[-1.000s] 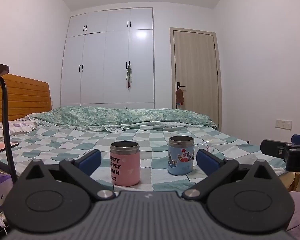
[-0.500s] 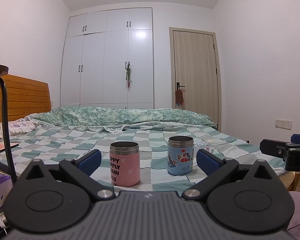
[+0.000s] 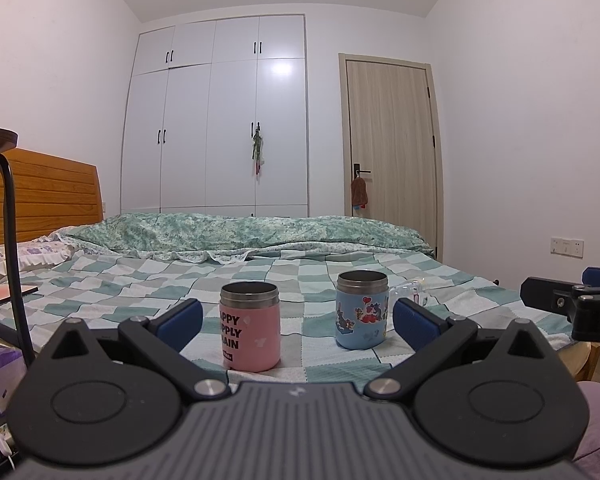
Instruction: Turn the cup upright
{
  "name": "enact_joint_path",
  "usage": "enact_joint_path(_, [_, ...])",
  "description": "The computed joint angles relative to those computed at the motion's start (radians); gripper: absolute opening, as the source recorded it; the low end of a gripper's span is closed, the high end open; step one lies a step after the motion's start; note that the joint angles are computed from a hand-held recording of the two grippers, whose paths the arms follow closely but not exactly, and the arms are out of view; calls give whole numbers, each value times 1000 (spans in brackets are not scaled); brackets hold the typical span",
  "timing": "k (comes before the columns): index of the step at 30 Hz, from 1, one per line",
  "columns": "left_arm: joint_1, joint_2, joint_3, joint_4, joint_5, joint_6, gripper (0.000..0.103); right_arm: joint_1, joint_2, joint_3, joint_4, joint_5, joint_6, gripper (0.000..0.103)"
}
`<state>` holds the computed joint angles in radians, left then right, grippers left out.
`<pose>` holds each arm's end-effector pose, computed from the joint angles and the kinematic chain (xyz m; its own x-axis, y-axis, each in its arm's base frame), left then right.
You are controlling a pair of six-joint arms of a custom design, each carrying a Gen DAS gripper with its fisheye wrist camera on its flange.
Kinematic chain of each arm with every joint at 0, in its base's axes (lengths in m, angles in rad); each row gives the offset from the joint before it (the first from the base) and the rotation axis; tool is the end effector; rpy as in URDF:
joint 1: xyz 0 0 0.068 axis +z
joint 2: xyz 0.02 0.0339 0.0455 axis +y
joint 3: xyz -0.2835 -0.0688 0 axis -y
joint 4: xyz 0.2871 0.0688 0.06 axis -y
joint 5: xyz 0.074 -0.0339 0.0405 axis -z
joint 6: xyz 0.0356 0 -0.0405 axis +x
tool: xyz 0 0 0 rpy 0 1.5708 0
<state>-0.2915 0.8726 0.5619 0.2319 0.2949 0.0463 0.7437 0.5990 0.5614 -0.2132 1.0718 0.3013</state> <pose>0.2242 -0.0781 0.2915 -0.0497 0.0612 -0.9969 0.5554 0.8313 0.0233 0.1413 0.0875 0.2999 -0.0848 0.1150 -0.9897 0.3426 0.9361 0.0794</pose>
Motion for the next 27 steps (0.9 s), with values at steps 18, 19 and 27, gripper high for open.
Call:
enact_joint_path(18, [1,0,0,1,3,0,103,3,0,-1,-1,3,2,103])
enact_joint_path(19, [2,0,1,0,3,0,103,3,-1,-1,-2,2,2,103])
enact_joint_path(27, [2,0,0,0,3,0,103,-1,-6,6,-6,-1,-5,103])
